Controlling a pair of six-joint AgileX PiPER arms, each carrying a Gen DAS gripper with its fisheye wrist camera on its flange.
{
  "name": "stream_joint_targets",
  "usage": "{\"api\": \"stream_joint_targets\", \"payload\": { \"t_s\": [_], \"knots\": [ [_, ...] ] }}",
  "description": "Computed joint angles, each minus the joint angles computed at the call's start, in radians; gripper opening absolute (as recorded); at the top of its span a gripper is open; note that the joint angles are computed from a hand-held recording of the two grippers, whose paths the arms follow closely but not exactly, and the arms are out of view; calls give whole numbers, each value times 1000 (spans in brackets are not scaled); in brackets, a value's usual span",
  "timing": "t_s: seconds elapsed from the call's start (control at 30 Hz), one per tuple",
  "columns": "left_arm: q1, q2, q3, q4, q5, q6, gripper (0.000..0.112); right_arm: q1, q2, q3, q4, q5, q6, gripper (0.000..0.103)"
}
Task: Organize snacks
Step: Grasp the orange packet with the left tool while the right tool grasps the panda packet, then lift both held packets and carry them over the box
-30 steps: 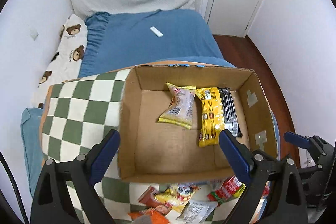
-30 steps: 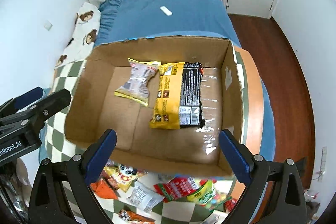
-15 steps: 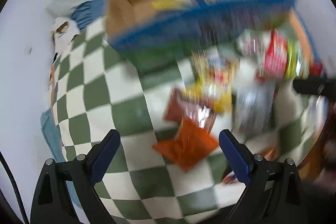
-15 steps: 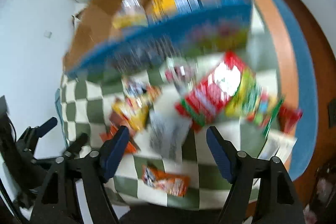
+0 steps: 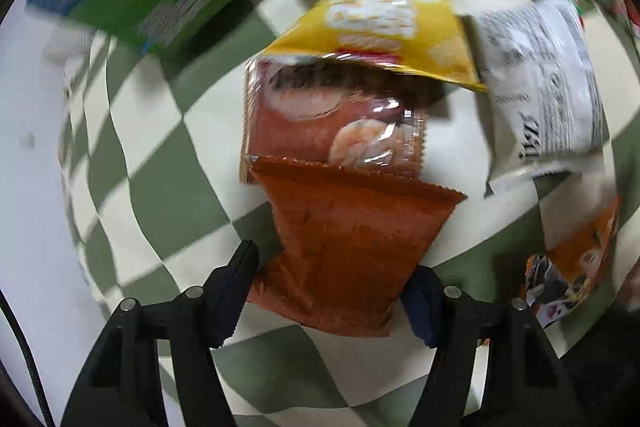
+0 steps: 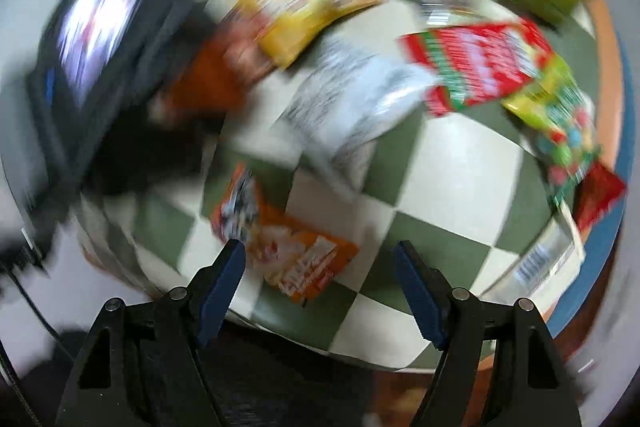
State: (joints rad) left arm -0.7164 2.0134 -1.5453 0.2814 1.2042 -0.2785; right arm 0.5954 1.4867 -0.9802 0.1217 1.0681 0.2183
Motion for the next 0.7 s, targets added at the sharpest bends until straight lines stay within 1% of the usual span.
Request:
{"api": "stream_joint_targets", "payload": {
  "t_s": [0.1, 0.17, 0.27, 0.33, 0.37, 0.4, 0.43, 0.47, 0.53, 0.63, 0.7],
  "knots": [
    [49, -25, 34, -55, -21, -44, 64, 189, 68, 5, -129, -20, 48, 79],
    [99, -45, 66, -122, -28, -79, 64, 279, 105, 12, -188, -47, 69, 79],
    [176, -77, 133, -224, -57, -118, 64, 439, 200, 7, -355, -70, 148, 79],
    [226, -105, 194, -292, -91, -145, 64, 499, 258, 4, -431, -85, 186, 78],
    [239, -116, 215, -311, -105, -154, 64, 506, 274, 3, -449, -91, 206, 78],
    [247, -123, 227, -324, -114, -158, 64, 498, 279, 3, -452, -100, 226, 72],
    [255, -132, 239, -339, -124, -164, 64, 464, 268, 5, -430, -116, 247, 63],
    [259, -138, 247, -348, -133, -169, 64, 421, 255, 3, -388, -124, 243, 61],
    [267, -144, 269, -353, -152, -167, 64, 264, 209, 17, -227, -165, 215, 60],
    [238, -131, 245, -342, -133, -199, 64, 58, 163, 46, -2, -213, 160, 58],
    [239, -127, 252, -329, -139, -192, 64, -43, 147, 64, 127, -241, 125, 58]
  ]
}}
